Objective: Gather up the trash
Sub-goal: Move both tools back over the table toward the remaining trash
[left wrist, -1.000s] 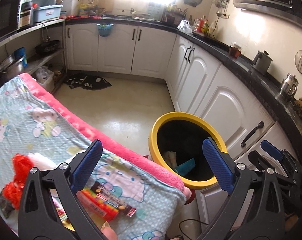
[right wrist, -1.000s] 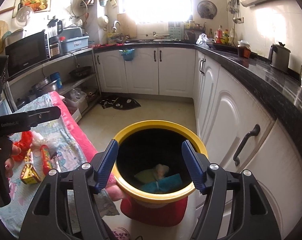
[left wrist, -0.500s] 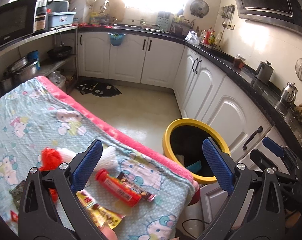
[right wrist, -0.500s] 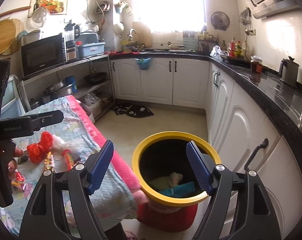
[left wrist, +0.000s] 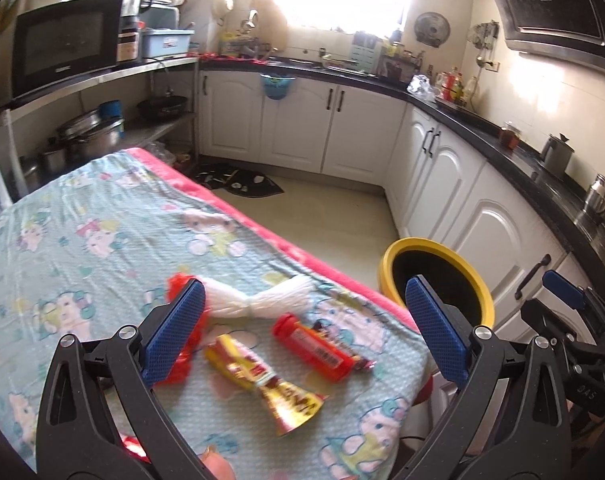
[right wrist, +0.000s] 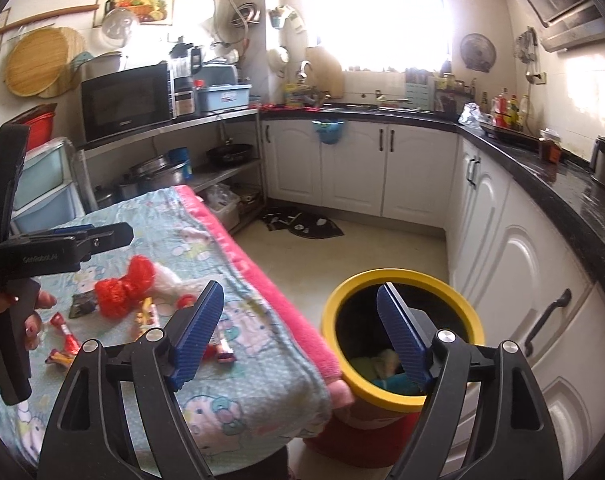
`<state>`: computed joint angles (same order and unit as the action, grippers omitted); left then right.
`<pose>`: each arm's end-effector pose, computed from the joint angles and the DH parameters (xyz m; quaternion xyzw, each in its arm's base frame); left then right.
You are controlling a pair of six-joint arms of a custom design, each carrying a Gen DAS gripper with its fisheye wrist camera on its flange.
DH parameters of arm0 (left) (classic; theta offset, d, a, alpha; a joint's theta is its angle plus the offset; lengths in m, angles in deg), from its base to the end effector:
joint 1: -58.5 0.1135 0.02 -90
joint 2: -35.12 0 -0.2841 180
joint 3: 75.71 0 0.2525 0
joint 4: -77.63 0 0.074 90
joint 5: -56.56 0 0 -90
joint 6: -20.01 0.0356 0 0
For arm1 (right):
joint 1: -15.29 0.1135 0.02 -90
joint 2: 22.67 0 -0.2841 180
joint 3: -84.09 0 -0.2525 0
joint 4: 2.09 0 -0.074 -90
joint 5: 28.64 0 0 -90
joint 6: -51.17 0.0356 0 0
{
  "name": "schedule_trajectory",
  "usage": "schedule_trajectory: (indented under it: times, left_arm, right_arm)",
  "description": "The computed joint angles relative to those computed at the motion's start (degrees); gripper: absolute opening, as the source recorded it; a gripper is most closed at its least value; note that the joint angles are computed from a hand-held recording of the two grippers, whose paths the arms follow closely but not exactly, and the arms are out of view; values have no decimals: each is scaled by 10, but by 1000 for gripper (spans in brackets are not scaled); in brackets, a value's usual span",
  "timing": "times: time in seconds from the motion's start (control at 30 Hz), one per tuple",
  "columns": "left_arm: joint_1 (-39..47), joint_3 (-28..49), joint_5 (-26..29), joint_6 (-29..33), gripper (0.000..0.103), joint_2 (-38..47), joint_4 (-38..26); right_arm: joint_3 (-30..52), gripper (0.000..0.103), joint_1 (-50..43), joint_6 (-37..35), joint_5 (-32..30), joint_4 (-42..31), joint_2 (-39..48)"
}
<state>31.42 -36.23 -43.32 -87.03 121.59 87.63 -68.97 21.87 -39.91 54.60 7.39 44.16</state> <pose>0.2359 -0.1138 0.1468 0.0397 0.8915 -0.0956 0.4410 0.1945 0.0267 0.1574 -0.0871 0.8624 0.0749 0.4930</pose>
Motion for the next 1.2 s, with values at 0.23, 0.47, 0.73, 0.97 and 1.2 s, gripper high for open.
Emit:
schedule_trajectory:
  times: [0.23,0.47,0.73,0.97,1.2]
  left_arm:
    - [38,-39,5,10,92,-47,-6]
    - [95,-76,24,27,92,-95,-14]
    - [190,-115,68,52,92,-144,-30]
    - [275,-145,107,86,92,-153,-28]
    - [362,-167,160,120,92,-123,-13]
  right_arm:
    - [-1,77,75,19,29,-2,-1]
    - [0,78,155,35,61,6,20]
    - [13,78,231,47,85,33,84]
    - [35,78,272,44,97,58,147]
    - [62,78,284,40,92,74,210]
